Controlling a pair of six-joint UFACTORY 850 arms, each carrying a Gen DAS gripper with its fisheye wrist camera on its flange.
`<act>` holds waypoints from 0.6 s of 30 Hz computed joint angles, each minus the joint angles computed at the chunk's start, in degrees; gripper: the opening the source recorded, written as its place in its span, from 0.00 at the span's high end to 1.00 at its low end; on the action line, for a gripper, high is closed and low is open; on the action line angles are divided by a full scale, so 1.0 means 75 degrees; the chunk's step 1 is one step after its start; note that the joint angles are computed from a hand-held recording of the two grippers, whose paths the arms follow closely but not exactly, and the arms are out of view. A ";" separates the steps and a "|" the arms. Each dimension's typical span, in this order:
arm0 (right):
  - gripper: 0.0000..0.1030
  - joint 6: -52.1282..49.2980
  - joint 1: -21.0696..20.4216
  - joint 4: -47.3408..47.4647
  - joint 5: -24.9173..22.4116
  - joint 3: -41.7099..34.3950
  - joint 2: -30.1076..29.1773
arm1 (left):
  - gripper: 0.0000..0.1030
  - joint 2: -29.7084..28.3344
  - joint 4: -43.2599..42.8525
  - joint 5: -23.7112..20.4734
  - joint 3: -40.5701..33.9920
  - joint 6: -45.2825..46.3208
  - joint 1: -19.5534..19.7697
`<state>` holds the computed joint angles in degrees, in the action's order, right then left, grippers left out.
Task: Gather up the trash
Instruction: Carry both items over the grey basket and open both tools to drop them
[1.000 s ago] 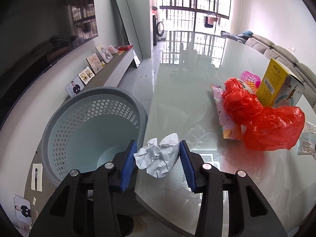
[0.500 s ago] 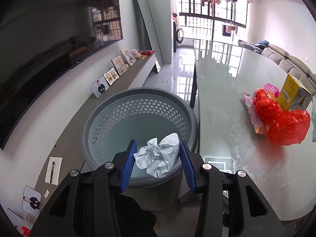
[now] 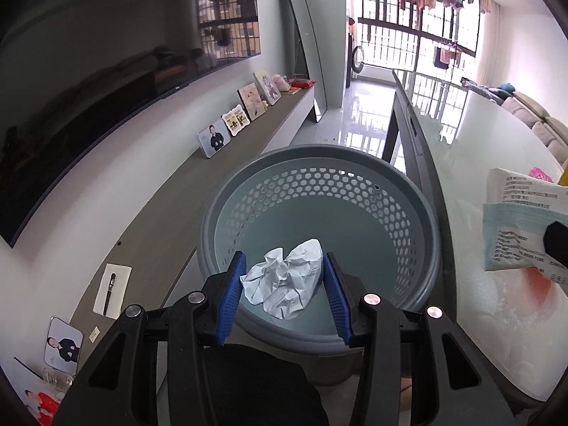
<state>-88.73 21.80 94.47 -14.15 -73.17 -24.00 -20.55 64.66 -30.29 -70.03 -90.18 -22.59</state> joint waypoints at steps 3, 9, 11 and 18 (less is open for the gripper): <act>0.69 0.1361 0.0146 -0.1411 -0.0005 -0.0749 -0.0579 | 0.57 -0.0164 -0.0101 0.0128 -0.0133 0.0193 0.0153; 0.69 0.3516 0.0322 -0.3616 -0.0060 -0.1956 -0.1551 | 0.55 -0.0536 -0.0302 0.0305 -0.0434 0.0641 0.0355; 0.69 0.4193 0.0331 -0.4298 -0.0176 -0.2334 -0.1847 | 0.55 -0.0665 -0.0468 0.0370 -0.0544 0.0848 0.0452; 0.68 0.5120 0.0300 -0.5277 -0.0506 -0.3163 -0.2520 | 0.54 -0.0889 -0.0813 0.0431 -0.0721 0.1038 0.0602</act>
